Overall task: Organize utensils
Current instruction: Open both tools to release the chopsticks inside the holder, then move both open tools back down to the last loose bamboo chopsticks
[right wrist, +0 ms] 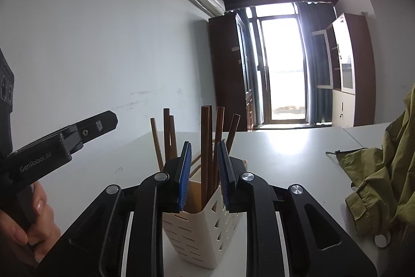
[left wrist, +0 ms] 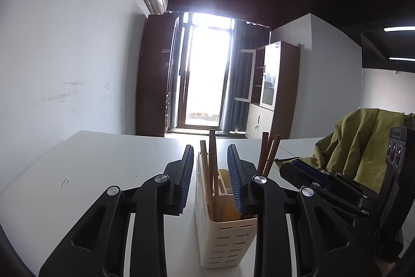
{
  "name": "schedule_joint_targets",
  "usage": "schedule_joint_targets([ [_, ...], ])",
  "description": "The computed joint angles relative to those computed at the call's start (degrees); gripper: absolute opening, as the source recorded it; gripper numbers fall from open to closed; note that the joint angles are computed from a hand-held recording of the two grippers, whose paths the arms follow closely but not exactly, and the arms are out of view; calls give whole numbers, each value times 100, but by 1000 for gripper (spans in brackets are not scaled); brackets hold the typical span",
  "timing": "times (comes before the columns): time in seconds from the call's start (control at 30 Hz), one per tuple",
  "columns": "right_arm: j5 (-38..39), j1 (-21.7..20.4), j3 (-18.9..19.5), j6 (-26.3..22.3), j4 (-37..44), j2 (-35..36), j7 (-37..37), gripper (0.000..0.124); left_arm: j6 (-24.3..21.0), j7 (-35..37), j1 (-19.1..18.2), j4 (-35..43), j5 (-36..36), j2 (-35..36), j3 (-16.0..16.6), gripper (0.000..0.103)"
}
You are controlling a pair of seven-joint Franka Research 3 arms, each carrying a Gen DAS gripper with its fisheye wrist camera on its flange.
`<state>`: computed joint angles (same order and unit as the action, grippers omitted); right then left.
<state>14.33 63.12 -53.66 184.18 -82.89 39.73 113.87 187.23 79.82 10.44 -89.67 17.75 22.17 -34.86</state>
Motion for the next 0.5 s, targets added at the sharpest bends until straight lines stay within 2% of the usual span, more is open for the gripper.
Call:
schedule_joint_targets([
  [0.07, -7, 126, -103, -55, -104, -37, 20, 21, 63, -61, -2, -177, 1, -148, 74, 29],
  [0.17, -28, 378, -341, -51, -282, -46, 82, 25, 47, -116, 139, -414, 38, -327, -8, 33],
  [0.2, -32, 436, -382, -63, -326, -66, 81, 28, -16, -92, 268, -471, 53, -356, -145, 34],
  [0.27, -23, 569, -486, -78, -422, -96, 113, 29, -251, 120, 712, -558, -33, -347, -677, 37],
  [0.3, -22, 630, -536, -103, -462, -107, 129, 29, -332, 224, 844, -605, -128, -353, -835, 37],
  [0.43, -108, 877, -790, -260, -594, -98, 288, 31, -408, 450, 763, -816, -373, -534, -716, 37],
  [0.5, -196, 931, -788, -301, -669, -176, 370, 32, -413, 583, 792, -969, -516, -641, -726, 38],
])
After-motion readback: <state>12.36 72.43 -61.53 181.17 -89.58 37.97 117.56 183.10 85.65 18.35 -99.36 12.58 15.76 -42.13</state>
